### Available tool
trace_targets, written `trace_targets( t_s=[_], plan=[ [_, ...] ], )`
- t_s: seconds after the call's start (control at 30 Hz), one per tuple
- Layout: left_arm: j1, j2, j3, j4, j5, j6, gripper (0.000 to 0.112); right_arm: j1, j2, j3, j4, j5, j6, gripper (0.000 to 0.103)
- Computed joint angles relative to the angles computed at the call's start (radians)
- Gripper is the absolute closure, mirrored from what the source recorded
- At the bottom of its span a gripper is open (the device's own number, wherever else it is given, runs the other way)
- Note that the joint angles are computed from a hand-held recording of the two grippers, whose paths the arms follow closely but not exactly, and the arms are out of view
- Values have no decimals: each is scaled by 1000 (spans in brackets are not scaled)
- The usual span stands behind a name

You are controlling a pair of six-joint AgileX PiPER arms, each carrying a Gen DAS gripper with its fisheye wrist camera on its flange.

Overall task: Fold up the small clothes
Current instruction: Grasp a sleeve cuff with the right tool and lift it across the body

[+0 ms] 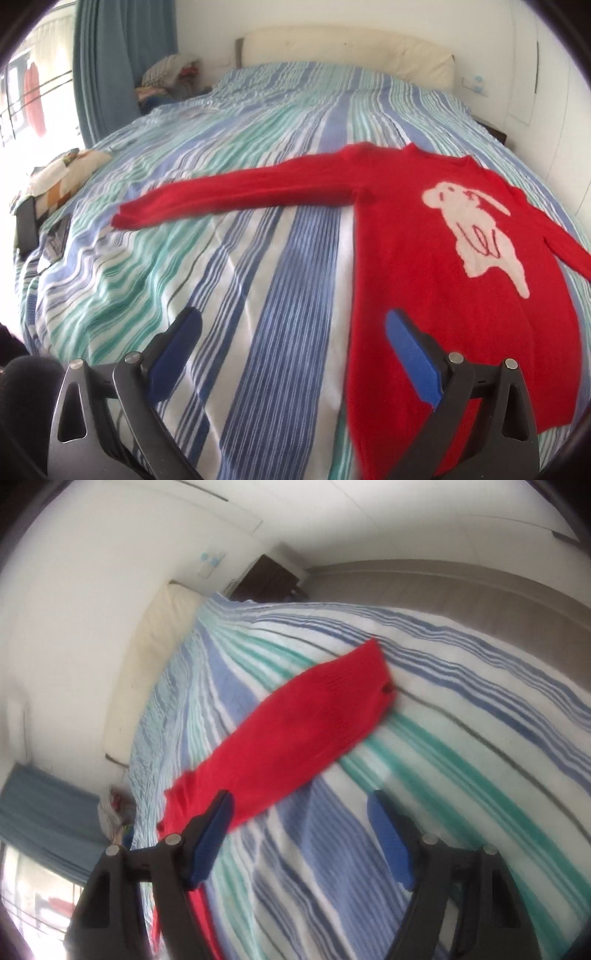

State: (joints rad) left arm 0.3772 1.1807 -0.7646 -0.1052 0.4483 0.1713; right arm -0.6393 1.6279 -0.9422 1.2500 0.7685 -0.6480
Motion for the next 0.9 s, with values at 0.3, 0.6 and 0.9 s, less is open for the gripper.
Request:
trace_targets(
  t_s=[0.3, 0.6, 0.9],
  plan=[
    [-45, 59, 5, 263, -31, -250, 12, -12, 227, -238, -31, 22, 138, 52],
    [-24, 42, 6, 179, -26, -160, 12, 61, 200, -389, -265, -15, 340, 98],
    [46, 57, -36, -42, 5, 2, 12, 517, 273, -1111, -483, 198, 521, 98]
  ],
)
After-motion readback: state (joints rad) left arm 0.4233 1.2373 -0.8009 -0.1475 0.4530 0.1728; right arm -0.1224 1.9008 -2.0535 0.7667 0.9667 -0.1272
